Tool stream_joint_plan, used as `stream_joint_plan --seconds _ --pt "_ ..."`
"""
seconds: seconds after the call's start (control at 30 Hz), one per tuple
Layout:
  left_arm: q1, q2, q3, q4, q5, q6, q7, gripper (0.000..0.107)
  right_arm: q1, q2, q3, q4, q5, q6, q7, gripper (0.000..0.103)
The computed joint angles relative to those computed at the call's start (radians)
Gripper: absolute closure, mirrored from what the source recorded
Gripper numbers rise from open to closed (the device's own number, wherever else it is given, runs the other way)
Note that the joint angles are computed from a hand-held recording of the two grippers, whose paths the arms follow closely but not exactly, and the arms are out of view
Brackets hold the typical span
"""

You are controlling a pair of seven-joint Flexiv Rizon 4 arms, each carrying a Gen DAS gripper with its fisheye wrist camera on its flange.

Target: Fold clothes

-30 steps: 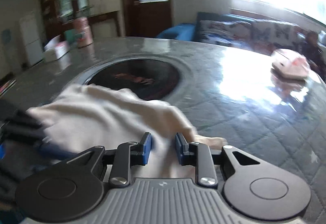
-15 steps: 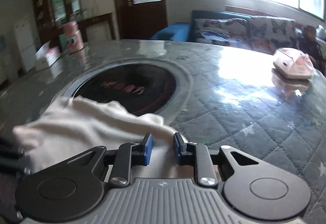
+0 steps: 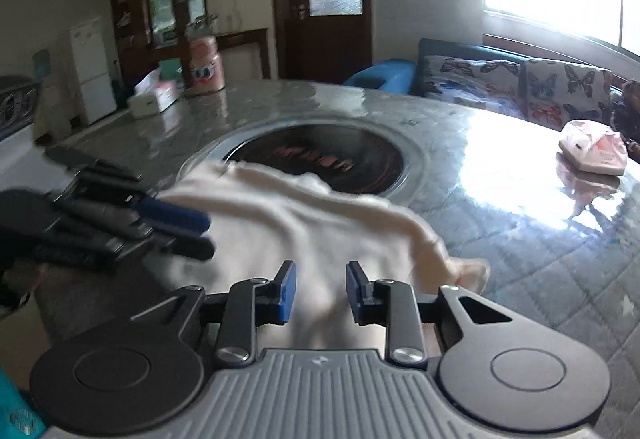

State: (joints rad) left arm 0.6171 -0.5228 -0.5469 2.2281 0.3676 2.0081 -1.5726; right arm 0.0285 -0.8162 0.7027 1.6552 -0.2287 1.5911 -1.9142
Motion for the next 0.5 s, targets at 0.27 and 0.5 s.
stream_joint_plan --seconds 0.27,0.5 --pt "0.101 0.022 -0.088 0.075 0.049 -0.012 0.009 0.081 -0.113 0.014 0.119 0.086 -0.037 -0.031 -0.111 0.074" --pt "-0.013 0.045 0.037 0.047 -0.009 0.066 0.0 0.081 -0.06 -0.039 0.133 -0.006 0.005 -0.028 -0.133 0.074"
